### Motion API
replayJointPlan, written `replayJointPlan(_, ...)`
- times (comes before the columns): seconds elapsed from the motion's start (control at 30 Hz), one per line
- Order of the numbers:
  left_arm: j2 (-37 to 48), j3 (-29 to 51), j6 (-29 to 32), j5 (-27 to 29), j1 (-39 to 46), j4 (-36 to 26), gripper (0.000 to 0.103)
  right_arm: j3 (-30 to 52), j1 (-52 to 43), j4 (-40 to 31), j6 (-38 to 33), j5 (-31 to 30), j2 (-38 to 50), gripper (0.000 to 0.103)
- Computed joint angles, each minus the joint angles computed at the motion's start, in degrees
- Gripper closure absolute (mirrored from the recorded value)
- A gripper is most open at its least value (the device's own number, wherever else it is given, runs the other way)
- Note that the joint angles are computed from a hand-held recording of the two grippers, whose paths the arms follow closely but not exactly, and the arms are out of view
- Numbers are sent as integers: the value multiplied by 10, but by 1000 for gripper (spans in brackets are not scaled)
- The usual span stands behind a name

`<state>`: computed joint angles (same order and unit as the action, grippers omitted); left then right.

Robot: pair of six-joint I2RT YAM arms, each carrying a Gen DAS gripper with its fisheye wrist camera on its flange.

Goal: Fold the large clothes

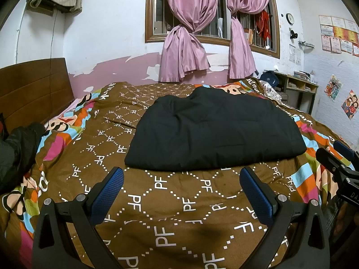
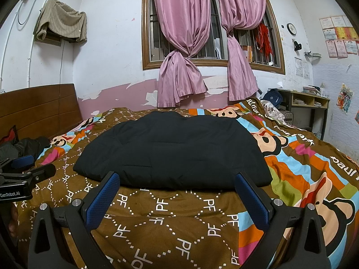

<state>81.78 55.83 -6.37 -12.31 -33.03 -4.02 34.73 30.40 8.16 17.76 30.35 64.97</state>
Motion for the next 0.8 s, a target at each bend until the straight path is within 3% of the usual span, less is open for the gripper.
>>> replayJointPlan(0.57, -8, -8, -17, 20, 5, -20, 2, 4, 1, -6, 1, 0, 0, 0)
replayJointPlan(0.8, -4, -1, -12, -13, -4, -36, 2, 7, 3, -8, 3, 3, 0, 0)
